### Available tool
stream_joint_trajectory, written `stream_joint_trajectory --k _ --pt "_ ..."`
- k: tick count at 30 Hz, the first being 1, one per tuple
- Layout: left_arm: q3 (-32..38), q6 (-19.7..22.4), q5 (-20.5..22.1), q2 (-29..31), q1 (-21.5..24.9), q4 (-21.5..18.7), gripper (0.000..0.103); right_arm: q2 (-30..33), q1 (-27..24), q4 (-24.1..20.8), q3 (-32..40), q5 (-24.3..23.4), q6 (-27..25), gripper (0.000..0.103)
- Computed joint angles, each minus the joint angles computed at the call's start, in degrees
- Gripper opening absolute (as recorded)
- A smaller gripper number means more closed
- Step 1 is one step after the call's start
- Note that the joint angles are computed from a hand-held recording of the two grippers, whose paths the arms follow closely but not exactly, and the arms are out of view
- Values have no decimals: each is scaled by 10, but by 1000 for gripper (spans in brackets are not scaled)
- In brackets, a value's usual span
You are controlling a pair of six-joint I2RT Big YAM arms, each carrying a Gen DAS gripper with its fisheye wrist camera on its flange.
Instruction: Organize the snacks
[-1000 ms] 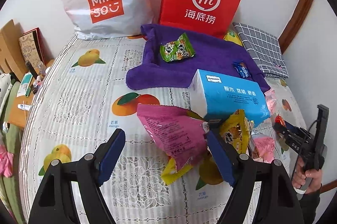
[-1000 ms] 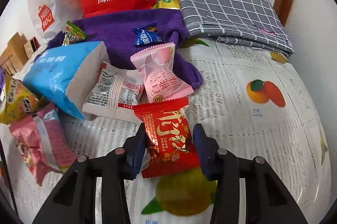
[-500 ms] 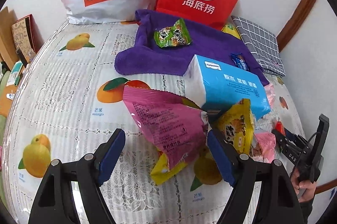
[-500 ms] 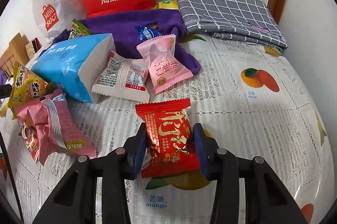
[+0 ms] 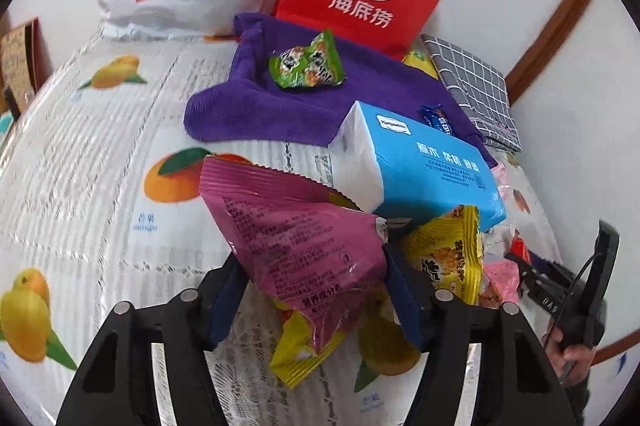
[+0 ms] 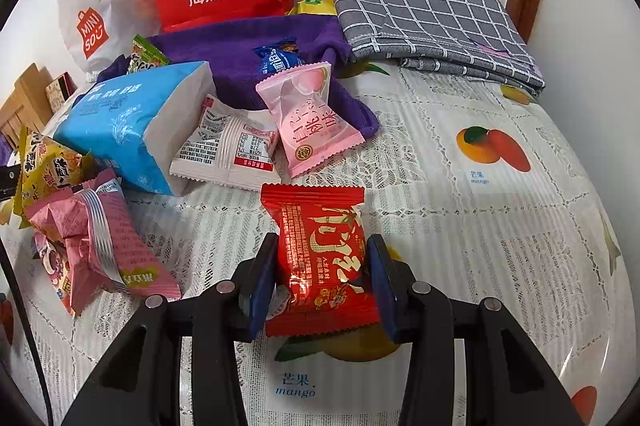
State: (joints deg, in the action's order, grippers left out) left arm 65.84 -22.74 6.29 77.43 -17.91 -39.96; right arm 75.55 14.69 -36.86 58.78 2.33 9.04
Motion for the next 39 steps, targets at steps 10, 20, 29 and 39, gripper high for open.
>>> stream_joint_trajectory --k 10,20,29,39 --pt "-15 10 -17 -28 5 -6 59 0 -2 -1 0 1 -2 43" --pt "-32 19 -41 -81 11 -34 58 -7 11 -9 -1 32 5 41" --pt "-26 27 -61 -118 -15 -54 58 -66 33 -41 -8 17 49 41" --pt "0 25 -87 -136 -70 -74 58 -109 95 -85 27 48 59 41"
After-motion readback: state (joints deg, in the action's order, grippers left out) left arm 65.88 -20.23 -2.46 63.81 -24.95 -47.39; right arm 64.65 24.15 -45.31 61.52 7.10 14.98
